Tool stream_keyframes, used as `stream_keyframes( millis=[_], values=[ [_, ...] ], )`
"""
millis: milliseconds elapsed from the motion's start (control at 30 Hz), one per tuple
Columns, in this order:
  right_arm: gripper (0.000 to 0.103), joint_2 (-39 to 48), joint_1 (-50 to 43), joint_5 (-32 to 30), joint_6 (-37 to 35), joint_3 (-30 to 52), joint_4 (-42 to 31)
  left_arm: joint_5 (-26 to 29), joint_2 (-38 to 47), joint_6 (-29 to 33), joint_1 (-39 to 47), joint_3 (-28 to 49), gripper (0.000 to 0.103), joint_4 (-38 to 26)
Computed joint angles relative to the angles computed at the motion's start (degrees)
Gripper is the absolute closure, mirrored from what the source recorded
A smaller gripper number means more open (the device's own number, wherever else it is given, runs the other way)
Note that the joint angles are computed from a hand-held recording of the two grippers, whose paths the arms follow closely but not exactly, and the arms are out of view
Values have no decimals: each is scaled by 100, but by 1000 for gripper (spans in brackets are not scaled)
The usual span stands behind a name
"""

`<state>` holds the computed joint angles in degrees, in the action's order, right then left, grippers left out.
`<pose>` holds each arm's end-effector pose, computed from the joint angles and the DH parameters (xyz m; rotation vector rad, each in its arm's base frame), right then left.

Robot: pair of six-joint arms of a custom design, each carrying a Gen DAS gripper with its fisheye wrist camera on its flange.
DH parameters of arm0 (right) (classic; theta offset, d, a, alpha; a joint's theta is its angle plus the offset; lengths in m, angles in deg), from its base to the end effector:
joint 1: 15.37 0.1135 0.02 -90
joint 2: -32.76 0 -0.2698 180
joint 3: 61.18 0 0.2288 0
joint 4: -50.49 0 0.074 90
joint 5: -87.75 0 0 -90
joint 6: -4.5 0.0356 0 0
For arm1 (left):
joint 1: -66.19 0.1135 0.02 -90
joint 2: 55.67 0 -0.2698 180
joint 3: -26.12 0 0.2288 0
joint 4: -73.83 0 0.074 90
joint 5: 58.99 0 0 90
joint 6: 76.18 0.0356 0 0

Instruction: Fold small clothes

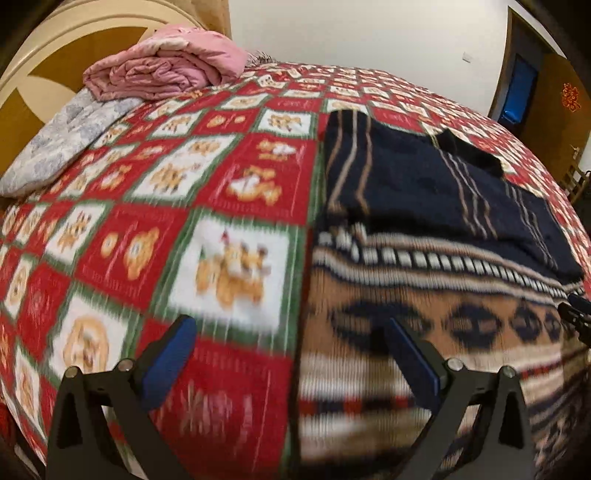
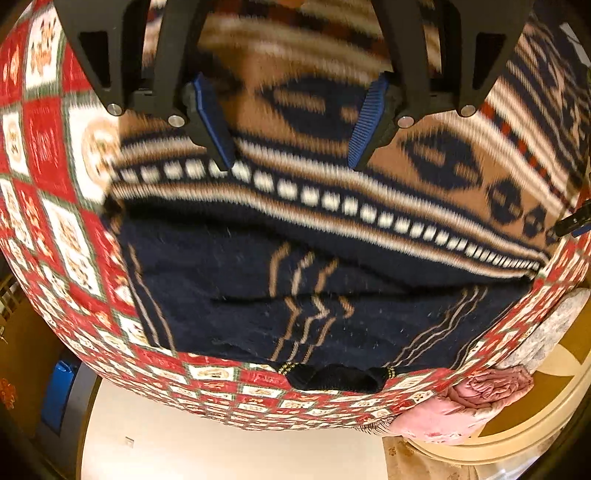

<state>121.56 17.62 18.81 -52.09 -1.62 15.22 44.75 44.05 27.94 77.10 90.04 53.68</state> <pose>0.2252 0.1309 0.1747 0.1176 2.5719 -0.0815 0.3079 0.0507 0.1556 0.1628 2.5056 -0.1286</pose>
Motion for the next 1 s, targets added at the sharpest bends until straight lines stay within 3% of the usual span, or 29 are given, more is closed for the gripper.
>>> stream_keyframes(
  millis=[267, 600, 1000],
  values=[
    [38, -589, 1032, 667, 928, -482, -616, 356, -770, 347, 561, -1069, 0, 178],
    [38, -1027, 2573, 1267, 2938, -768, -1597, 717, -1742, 1006, 1035, -2035, 0, 32],
    [38, -898, 4392, 1588, 5220, -664, -2763, 1149, -2585, 1942, 1723, -2658, 0, -724]
  ],
)
